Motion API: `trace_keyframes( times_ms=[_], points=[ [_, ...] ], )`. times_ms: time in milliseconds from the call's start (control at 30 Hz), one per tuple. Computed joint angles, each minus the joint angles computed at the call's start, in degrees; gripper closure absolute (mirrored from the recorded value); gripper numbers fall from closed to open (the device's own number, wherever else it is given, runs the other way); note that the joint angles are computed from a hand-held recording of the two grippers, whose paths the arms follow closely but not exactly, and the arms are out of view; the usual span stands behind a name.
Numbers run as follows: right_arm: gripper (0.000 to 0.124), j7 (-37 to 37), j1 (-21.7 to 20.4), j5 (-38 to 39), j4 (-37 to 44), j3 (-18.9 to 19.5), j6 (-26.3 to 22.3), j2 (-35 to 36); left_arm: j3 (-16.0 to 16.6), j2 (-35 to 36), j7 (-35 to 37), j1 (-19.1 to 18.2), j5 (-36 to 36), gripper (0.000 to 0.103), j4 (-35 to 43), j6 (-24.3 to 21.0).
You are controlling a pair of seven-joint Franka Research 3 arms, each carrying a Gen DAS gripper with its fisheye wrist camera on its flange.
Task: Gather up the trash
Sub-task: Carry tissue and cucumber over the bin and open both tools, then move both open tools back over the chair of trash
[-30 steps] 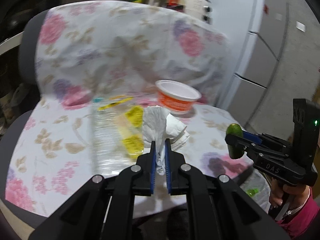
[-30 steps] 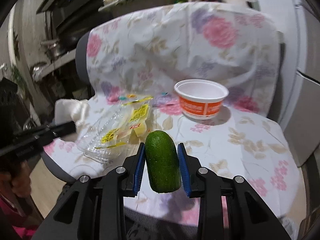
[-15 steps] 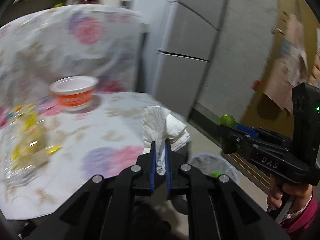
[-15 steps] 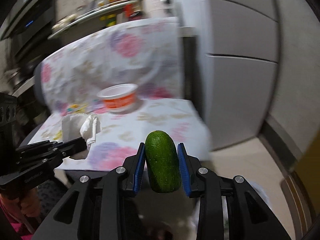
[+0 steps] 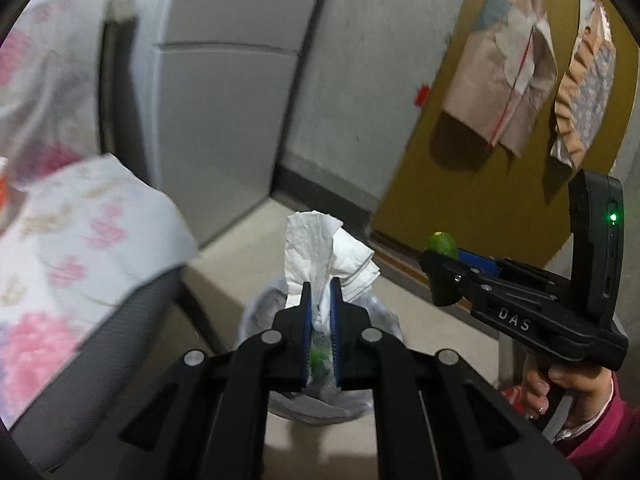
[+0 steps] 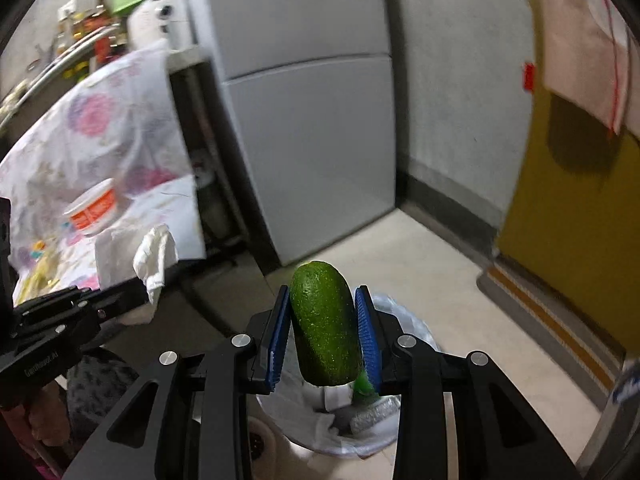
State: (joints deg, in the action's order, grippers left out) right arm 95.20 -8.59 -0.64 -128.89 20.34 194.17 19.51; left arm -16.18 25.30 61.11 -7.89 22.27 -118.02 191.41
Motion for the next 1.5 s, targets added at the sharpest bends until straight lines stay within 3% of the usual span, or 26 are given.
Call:
trace_keyframes(
  times_ms=[67, 167, 200, 233, 300, 400, 500, 567, 667, 767, 833, 967, 1067, 1200, 1300, 1400, 1500],
  points=[
    [0.090, 0.15, 0.68, 0.97, 1.36, -0.91, -1.20, 1.72, -4.45, 2.77, 0.76, 3.64, 1.28, 0.097, 2.81, -3.10],
    [0.090, -0.92, 1.59, 3.06, 3.25, -1.82, -2.58, 3.99, -7.61, 5.48, 3.14, 5.94, 1.21, 0.094, 5.62, -5.55],
    [0.090, -1.36, 2.28, 4.02, 3.98, -2.41, -3.04, 4.70, -8.30, 6.18, 3.96, 6.38, 0.83, 0.086, 6.36, -6.27],
    [0.090, -1.86, 2.57, 4.87, 4.63, -2.60, -3.47, 5.31, -8.86, 6.46, 4.67, 6.90, 0.31, 0.067, 6.60, -6.70],
    [0.088, -3.00, 3.19, 6.49, 5.93, -2.95, -4.88, 6.00, -9.31, 7.13, 5.49, 7.30, -1.16, 0.051, 7.13, -7.07],
    [0.088, -4.57, 8.11, 9.46, 6.17, -7.58, -4.79, 5.40, -9.92, 7.11, 6.37, 8.17, -2.80, 0.049, 6.72, -6.99],
    [0.088, -6.11, 7.88, 11.21, 5.22, -6.97, -3.30, 4.30, -8.72, 5.63, 5.75, 7.93, -3.96, 0.049, 5.11, -5.36],
    [0.088, -6.63, 8.00, 11.83, 4.35, -6.71, -2.05, 3.26, -6.36, 3.81, 4.39, 6.44, -4.54, 0.049, 3.66, -3.59],
    [0.088, -6.44, 6.49, 11.00, 3.16, -4.64, 0.10, 1.79, 0.62, -0.16, 1.80, 1.43, -5.43, 0.049, 0.21, -0.55],
    [0.088, -4.73, 5.44, 8.68, 2.28, -2.77, 2.16, 0.32, 9.89, -4.15, 0.42, -6.14, -7.92, 0.049, -3.52, 1.69],
    [0.088, -3.08, 5.51, 6.51, 1.92, -1.93, 3.48, -0.82, 18.95, -7.37, 2.38, -14.40, -12.61, 0.049, -7.47, 3.57],
    [0.088, 1.07, 5.49, 1.17, 2.21, -0.07, 5.10, -2.09, 28.08, -12.22, 9.80, -23.68, -22.84, 0.049, -14.04, 6.38],
    [0.085, 4.64, 4.06, -5.44, 3.49, 3.25, 4.85, -1.82, 30.32, -16.61, 16.26, -25.98, -29.32, 0.049, -19.71, 8.65],
    [0.082, 6.96, 2.45, -13.12, 7.01, 8.23, 1.70, 0.40, 33.27, -22.78, 33.08, -30.99, -48.45, 0.049, -26.18, 11.44],
    [0.080, 4.68, 1.21, -15.22, 10.43, 13.51, -2.10, 3.38, 31.27, -26.24, 42.24, -29.90, -60.26, 0.049, -29.12, 13.38],
    [0.079, 0.91, 3.03, -14.91, 13.73, 15.82, -4.93, 5.86, 27.96, -28.55, 53.11, -27.35, -74.64, 0.049, -30.75, 16.34],
    [0.074, -2.71, 5.28, -14.26, 17.72, 17.49, -7.84, 8.89, 26.21, -31.28, 57.41, -23.78, -81.92, 0.049, -33.42, 18.61]
  ],
)
